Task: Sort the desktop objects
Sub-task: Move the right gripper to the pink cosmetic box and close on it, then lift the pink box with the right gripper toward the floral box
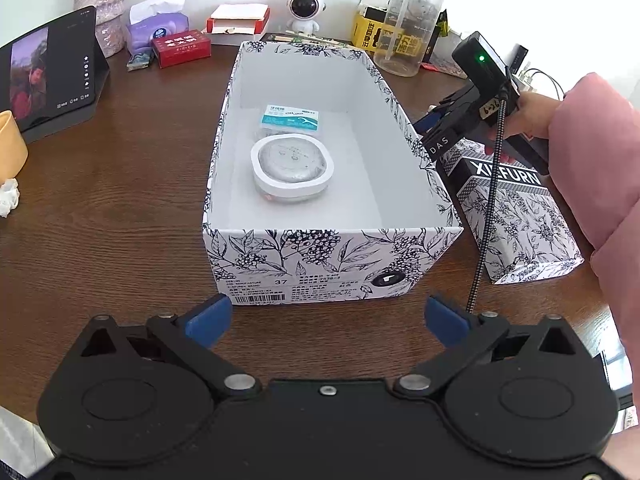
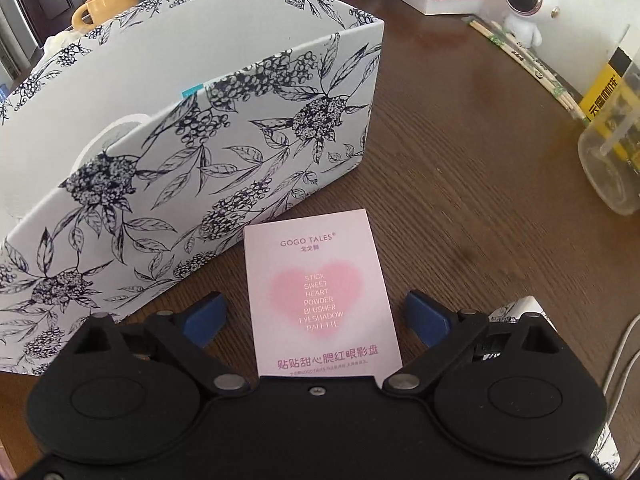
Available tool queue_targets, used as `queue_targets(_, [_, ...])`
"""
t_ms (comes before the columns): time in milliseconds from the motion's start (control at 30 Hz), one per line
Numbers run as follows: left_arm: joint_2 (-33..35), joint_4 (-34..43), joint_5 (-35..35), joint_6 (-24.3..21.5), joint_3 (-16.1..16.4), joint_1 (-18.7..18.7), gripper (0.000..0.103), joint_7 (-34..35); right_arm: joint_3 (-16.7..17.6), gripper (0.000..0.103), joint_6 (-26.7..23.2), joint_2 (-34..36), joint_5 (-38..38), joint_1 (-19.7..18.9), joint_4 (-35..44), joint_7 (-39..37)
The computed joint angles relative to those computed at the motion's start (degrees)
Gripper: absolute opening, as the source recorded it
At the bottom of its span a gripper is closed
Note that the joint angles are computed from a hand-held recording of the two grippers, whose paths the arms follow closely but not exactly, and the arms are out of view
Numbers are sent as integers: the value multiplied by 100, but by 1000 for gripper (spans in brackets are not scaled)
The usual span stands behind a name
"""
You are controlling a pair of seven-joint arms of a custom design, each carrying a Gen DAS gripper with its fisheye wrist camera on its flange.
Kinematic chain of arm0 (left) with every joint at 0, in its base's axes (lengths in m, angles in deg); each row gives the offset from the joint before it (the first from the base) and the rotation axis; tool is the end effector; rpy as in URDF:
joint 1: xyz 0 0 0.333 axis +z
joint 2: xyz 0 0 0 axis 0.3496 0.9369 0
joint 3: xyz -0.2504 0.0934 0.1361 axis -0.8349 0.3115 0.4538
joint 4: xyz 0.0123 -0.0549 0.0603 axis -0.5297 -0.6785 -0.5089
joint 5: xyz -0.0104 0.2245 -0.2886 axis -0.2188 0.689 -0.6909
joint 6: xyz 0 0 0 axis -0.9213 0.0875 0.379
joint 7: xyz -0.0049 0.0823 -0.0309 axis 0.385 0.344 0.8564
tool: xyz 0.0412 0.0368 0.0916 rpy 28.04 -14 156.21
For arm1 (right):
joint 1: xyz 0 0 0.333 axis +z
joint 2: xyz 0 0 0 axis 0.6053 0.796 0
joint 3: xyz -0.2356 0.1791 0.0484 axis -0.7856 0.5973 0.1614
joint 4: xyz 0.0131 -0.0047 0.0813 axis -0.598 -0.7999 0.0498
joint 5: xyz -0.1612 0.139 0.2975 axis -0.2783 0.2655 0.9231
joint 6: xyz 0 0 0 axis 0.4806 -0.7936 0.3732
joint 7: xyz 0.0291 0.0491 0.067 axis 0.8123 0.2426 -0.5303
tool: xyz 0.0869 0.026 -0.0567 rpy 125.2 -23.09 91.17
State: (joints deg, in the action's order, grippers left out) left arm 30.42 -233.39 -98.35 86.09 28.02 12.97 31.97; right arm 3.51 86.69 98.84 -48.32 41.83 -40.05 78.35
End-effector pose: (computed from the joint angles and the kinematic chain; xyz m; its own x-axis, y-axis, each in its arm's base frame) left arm 0.3867 -0.0938 0.5095 -0.2421 -0.9578 0.1549 -0.8111 0.1122 -0.5740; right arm 0.6353 0.1197 0.4383 0.7226 -0.6911 -0.0141 -0.6226 -0.6418 -0.4477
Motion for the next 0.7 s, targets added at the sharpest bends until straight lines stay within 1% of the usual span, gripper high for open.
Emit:
queue_targets(67, [14,5,11,-3,-5,8,103,-17,-2,98,5,-34,-12,13,-34,21])
queue_targets(233, [32,21,31,-24,-4,18,103,-34,4,96,210,-234,103,28,-345,-72])
queue_targets(300, [33,27,45,-34,-11,28,103,-52,-20,97,257,-230,136,48,-360,43])
queue_targets(433, [-9,-5,30,-19,3,17,103,-55,-40,97,179,-144,68,48,-225,98])
queue_targets(500, [-25,-18,20,-21,11,14,103,-56,-28,93,161,-138,86,27,-197,81])
queue_targets(567, [-38,-21,22,-38,10,20,103,-67,-35,83,203,-115,80,31,-158,136])
queue_targets(600, [-60,-37,10,-37,18,9,103,-58,-37,81,210,-123,87,22,-159,158])
queue_targets(633, [-85,-56,-5,-34,27,-4,103,-45,-39,74,217,-146,99,11,-177,171])
queue_targets(700, [-146,-94,-19,-37,31,-16,103,-31,-42,72,148,-119,81,-2,-119,185])
